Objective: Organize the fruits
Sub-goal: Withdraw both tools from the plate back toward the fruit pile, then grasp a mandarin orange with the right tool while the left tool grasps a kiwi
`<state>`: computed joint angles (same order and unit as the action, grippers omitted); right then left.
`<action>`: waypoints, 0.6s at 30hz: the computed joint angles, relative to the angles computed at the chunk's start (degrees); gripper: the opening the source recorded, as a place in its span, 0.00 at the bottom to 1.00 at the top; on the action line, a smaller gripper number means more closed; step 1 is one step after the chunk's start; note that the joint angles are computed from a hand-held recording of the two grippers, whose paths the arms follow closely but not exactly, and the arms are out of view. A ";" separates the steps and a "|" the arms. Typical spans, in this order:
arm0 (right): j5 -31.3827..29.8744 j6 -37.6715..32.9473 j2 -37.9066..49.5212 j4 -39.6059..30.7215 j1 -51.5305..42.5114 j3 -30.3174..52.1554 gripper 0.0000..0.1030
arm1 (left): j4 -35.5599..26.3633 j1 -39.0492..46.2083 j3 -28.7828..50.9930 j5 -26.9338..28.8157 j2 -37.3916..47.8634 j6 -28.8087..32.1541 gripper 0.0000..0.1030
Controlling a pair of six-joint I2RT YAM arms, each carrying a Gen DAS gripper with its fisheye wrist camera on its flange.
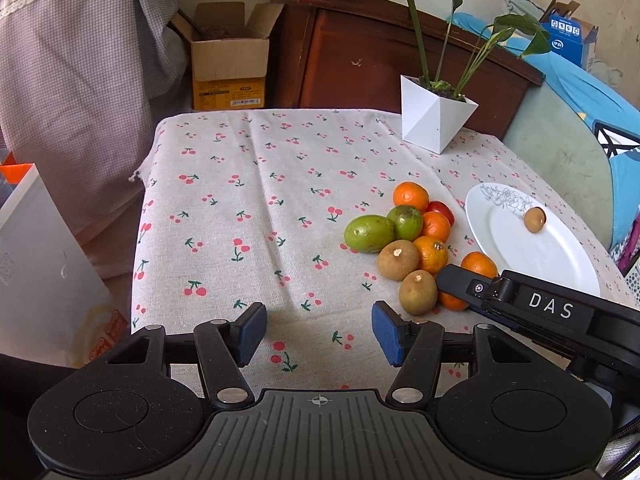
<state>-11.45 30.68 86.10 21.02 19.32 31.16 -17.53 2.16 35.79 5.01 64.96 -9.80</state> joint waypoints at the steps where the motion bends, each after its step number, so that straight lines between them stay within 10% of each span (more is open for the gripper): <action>1: -0.02 0.00 -0.09 -0.11 0.02 -0.02 0.30 | 0.07 -0.01 -0.04 -0.01 0.00 0.03 0.56; 18: 8.72 -1.07 -15.10 -17.66 -1.76 -3.54 0.30 | 6.45 -5.12 -2.26 2.50 0.62 -0.28 0.53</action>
<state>-2.73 29.61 71.00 3.36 17.56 27.62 -11.08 -2.96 33.52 7.52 65.58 -10.07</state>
